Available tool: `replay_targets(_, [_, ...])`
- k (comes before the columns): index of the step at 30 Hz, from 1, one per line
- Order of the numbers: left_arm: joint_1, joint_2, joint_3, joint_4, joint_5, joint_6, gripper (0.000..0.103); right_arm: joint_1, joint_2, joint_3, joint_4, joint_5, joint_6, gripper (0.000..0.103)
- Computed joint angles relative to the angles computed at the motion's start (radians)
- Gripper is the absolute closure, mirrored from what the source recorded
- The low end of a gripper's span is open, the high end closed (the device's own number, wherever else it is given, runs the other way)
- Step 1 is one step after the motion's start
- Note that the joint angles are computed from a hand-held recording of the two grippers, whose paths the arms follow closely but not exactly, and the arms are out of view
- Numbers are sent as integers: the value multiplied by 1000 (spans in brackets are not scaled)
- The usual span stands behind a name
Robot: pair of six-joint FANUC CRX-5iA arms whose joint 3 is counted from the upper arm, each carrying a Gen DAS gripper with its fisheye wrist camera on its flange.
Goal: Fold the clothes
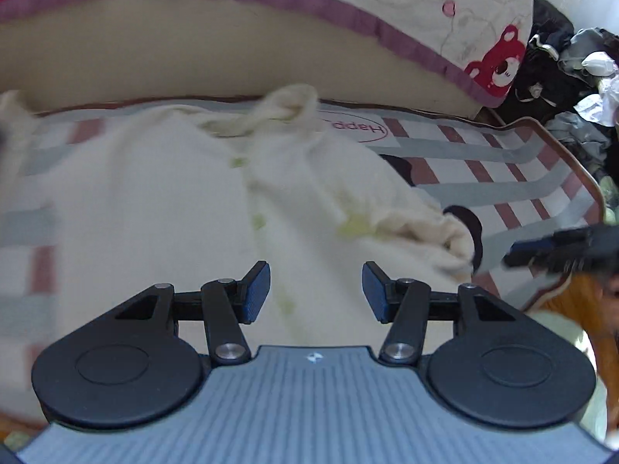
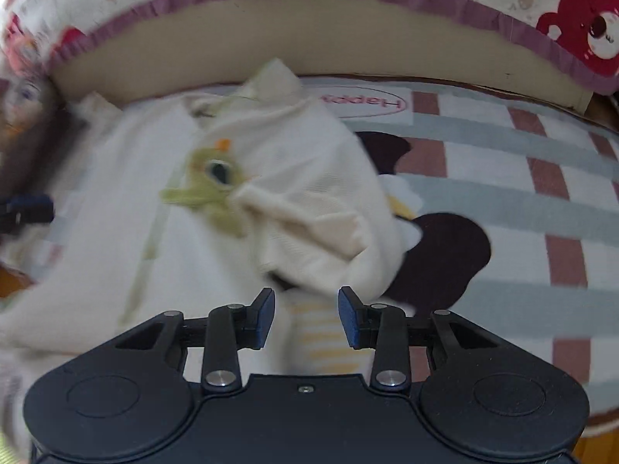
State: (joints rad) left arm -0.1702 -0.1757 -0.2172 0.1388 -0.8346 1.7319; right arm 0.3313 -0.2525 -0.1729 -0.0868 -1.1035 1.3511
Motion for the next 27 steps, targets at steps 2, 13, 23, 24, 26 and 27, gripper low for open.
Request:
replay_targets(2, [-33,113,65,-38,35,27,51,-15,53,-10,8,46,-28,61])
replay_targets(13, [18,283,7,158,167,-158,64,-36,128,-113,50,234,-357,48])
replay_targets(23, [61,227,-156,484,291,-464,88,-2,113,-237,648,495,-618,95])
replay_targets(24, [60,223,-156,476,296,-469,88,-7,107,-250,751,503,-675,95])
replay_targets(26, [57,218,-147,439,296,-468,88,-14,101,-263,912,502,-735,95])
replay_targets(27, [56,213,-151,441,300,-479,88,-16,100,-262,962,499,-742,95])
